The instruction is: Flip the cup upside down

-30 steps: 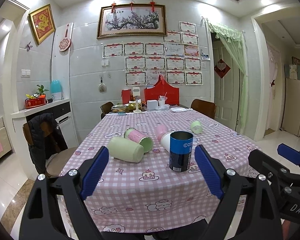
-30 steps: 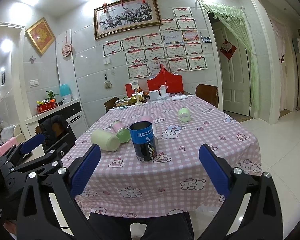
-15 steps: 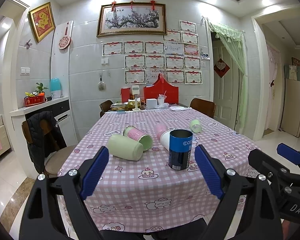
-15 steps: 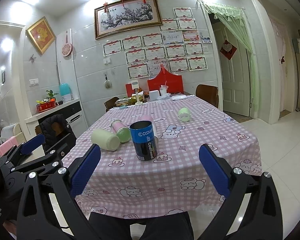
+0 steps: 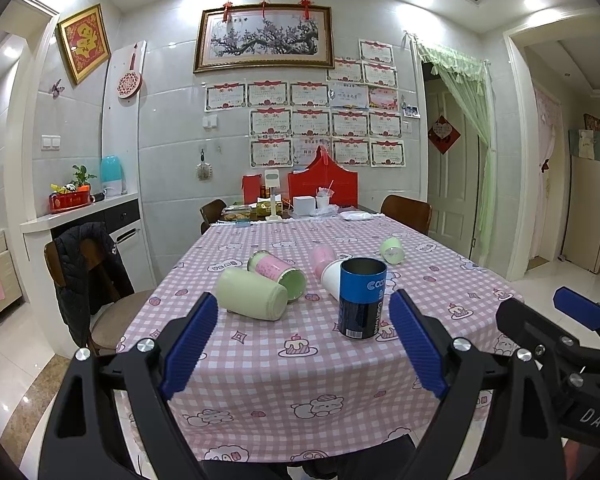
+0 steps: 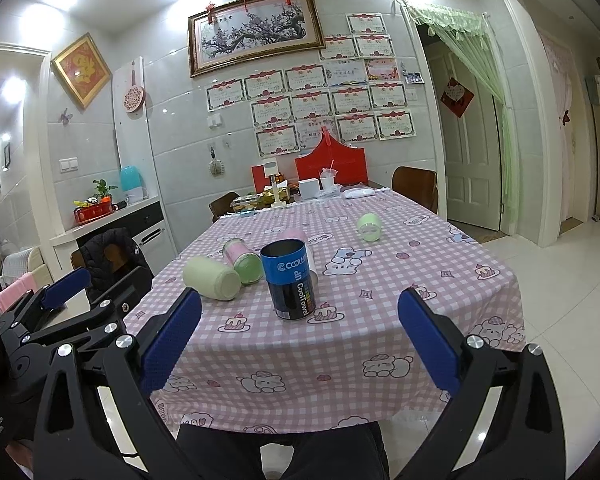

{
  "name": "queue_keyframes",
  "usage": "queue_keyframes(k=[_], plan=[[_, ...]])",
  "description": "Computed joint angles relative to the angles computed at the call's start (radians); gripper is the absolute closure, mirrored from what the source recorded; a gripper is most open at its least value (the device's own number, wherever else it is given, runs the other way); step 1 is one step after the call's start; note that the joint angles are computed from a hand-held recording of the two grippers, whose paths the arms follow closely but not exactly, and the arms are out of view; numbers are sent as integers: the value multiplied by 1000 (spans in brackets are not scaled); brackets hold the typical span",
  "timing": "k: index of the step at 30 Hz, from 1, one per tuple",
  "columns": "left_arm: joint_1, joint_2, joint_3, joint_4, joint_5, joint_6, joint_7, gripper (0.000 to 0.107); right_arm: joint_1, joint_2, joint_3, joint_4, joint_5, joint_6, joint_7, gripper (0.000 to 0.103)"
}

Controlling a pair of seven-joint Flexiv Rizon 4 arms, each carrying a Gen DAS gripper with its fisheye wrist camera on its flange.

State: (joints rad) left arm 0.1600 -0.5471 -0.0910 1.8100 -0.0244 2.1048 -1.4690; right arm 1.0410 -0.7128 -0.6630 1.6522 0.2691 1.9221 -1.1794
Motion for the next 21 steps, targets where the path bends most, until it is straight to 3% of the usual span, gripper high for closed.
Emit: queue_keyframes(k=[21], plan=[[-10, -2, 9, 4, -12, -2, 7, 20, -2, -12, -3, -2, -5, -3, 14, 8]])
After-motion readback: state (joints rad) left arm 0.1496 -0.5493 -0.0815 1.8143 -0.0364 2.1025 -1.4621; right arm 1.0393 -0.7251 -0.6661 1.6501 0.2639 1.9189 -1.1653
